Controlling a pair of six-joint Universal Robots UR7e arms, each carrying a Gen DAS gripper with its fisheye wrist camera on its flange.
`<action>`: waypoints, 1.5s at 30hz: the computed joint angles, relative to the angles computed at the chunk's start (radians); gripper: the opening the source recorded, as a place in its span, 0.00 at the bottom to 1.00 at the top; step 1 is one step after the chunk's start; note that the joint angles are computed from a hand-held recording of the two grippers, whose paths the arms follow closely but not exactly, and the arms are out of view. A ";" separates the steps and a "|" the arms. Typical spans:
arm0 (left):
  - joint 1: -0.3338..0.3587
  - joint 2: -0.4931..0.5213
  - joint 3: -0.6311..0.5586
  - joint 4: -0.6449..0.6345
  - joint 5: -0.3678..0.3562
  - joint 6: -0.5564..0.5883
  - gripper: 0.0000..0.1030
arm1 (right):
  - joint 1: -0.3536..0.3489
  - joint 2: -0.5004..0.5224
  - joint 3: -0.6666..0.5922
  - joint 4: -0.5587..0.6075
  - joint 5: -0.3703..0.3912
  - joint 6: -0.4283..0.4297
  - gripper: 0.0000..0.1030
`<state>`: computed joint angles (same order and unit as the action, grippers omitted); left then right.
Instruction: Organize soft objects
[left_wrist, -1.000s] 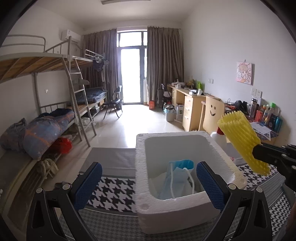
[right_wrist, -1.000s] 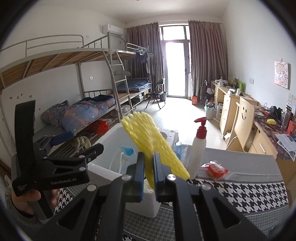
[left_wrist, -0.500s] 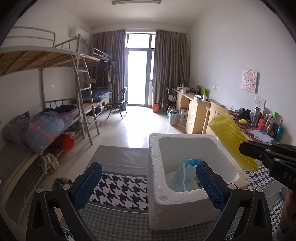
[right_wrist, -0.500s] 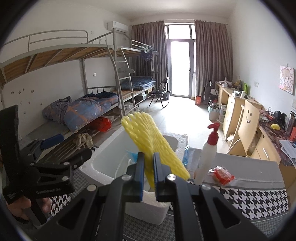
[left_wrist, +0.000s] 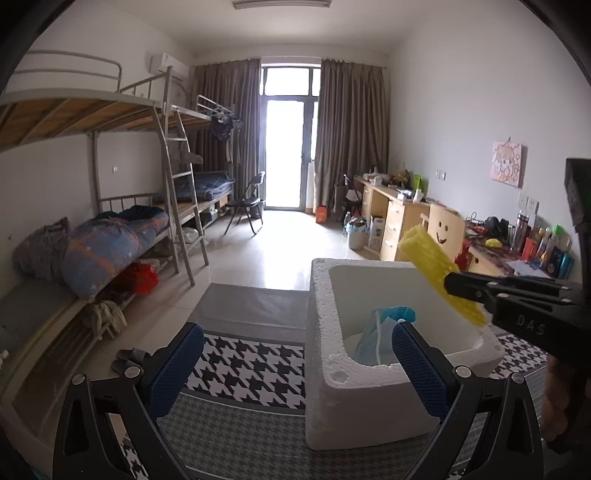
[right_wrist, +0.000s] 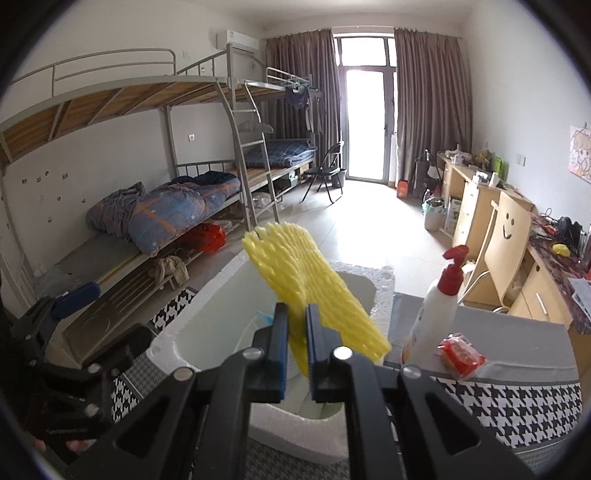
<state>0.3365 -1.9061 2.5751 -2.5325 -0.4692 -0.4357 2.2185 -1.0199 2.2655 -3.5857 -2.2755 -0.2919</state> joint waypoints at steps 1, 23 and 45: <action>-0.003 -0.003 0.001 0.005 0.006 -0.008 0.99 | -0.004 -0.001 0.001 0.007 0.007 0.002 0.12; -0.041 0.001 -0.059 0.437 0.064 -0.331 0.99 | -0.001 -0.047 0.052 -0.047 0.028 0.021 0.60; -0.191 -0.056 -0.043 0.696 0.118 -0.549 0.99 | 0.084 -0.054 0.190 -0.315 -0.024 -0.059 0.83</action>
